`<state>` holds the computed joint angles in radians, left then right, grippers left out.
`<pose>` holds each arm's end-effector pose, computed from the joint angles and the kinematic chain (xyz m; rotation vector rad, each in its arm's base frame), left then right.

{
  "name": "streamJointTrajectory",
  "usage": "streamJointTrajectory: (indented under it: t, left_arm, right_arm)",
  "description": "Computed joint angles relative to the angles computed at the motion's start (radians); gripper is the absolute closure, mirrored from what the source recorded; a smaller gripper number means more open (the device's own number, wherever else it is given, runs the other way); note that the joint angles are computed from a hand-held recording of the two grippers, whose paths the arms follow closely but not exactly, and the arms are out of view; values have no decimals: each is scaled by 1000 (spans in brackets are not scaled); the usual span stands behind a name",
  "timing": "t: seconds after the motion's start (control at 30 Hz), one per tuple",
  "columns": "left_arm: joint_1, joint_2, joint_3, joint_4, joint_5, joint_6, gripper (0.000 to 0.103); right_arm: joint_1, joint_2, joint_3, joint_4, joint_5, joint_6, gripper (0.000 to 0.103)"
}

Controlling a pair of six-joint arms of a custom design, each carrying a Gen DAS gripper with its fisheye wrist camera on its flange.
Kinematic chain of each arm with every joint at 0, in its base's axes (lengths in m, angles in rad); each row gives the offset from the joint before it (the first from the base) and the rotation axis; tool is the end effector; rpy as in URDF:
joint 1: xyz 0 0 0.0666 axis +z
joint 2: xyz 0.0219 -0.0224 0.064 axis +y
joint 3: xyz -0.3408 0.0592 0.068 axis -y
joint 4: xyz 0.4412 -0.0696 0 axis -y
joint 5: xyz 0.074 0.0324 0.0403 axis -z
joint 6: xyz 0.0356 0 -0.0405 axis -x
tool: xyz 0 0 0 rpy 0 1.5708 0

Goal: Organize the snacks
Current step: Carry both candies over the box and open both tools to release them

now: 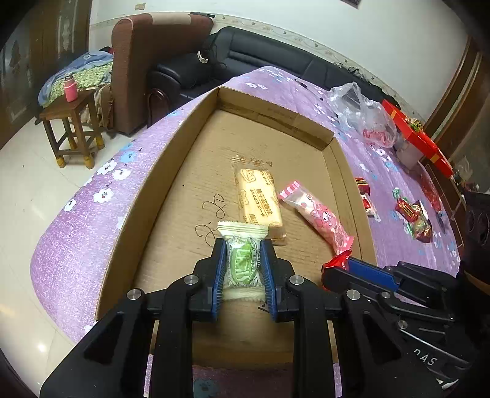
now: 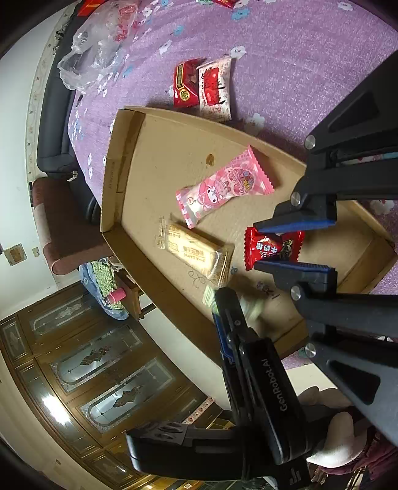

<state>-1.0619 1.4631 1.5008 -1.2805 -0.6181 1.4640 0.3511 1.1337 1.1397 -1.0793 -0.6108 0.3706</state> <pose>0.2743 -0.4502 0.3958 -0.6172 2.3791 -0.1496 0.3964 0.1665 0.3800 -1.0841 2.2983 0.7922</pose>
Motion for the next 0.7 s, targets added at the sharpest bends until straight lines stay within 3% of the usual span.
streamJointTrajectory:
  t: [0.43,0.5,0.57,0.7]
  left_arm:
    - [-5,20,35,-40,23,34,81]
    - [-10,34,56,-68,14,44,81]
    - [-15,52,83,-110,7,60,81]
    - [-30,107,159,-233,-18,109,81]
  right_arm:
    - [0,11,0,22,1,-16,82]
    - [-4,6,0,15,-6,-12,81]
    - [-5,-2,-6,17,-7,-12,73]
    - [-16,-18,-15,23,-18,-13,69]
